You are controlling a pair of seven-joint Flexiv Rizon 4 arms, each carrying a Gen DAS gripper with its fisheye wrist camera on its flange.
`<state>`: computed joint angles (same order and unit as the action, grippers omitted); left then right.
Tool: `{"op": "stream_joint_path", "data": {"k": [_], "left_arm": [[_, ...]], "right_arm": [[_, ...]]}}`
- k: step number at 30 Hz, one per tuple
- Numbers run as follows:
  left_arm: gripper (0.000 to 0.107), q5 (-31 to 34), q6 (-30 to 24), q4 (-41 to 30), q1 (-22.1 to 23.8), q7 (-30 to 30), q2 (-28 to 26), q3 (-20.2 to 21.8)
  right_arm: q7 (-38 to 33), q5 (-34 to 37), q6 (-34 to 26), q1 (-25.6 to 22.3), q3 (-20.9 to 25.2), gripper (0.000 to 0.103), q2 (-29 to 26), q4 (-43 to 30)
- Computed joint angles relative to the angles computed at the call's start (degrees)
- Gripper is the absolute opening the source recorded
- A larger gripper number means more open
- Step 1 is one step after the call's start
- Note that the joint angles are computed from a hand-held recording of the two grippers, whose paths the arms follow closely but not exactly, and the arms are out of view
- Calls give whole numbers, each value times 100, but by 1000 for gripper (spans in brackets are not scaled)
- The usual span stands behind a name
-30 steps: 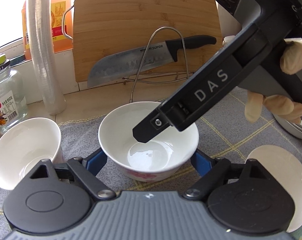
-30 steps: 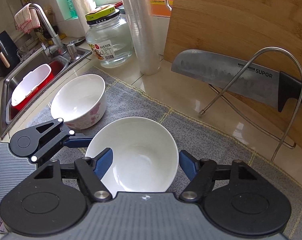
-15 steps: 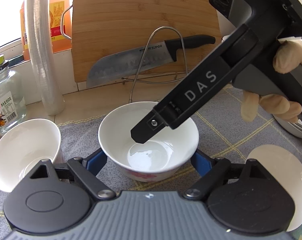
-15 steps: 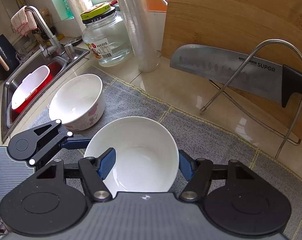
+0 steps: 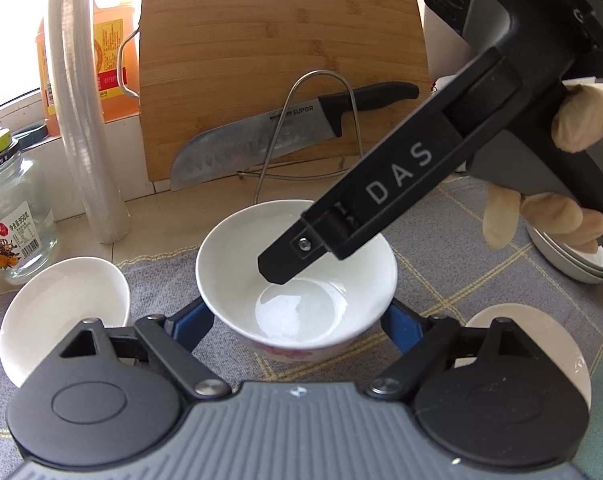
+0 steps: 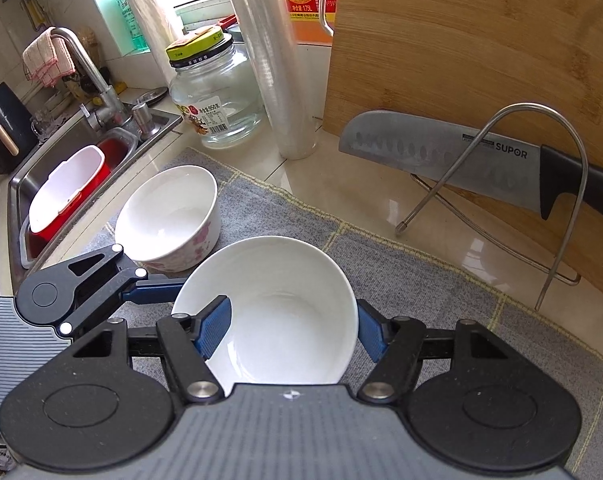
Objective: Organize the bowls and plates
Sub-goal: 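Carry the white bowl over the pink-flowered bowl with the right gripper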
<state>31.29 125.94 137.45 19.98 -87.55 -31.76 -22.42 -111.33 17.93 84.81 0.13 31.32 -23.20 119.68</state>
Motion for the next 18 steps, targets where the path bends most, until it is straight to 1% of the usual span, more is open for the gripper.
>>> {"op": "stream_joint_path", "data": {"k": [4,8,13,16,18], "left_arm": [[90,157,-98,119,263,-136,211,-261],[90,194,-135,253,295,-195,460,-320],[90,371,-224,418,533,-374,711,-587],[90,438,-215,546,583,-427,868,-656],[90,499,-249,624,681,-518,955,-775]], "right_arm": [[-78,216,-111,-155,158,72,190,58],[-351,715,-298,-287,292,72,415,59],[-647,1225,-406,-95,130,72,777,209],[-918,1618,-480,-46,82,72,1026,307],[-1121,1902,-488,-13,50,72,1158,358]]}}
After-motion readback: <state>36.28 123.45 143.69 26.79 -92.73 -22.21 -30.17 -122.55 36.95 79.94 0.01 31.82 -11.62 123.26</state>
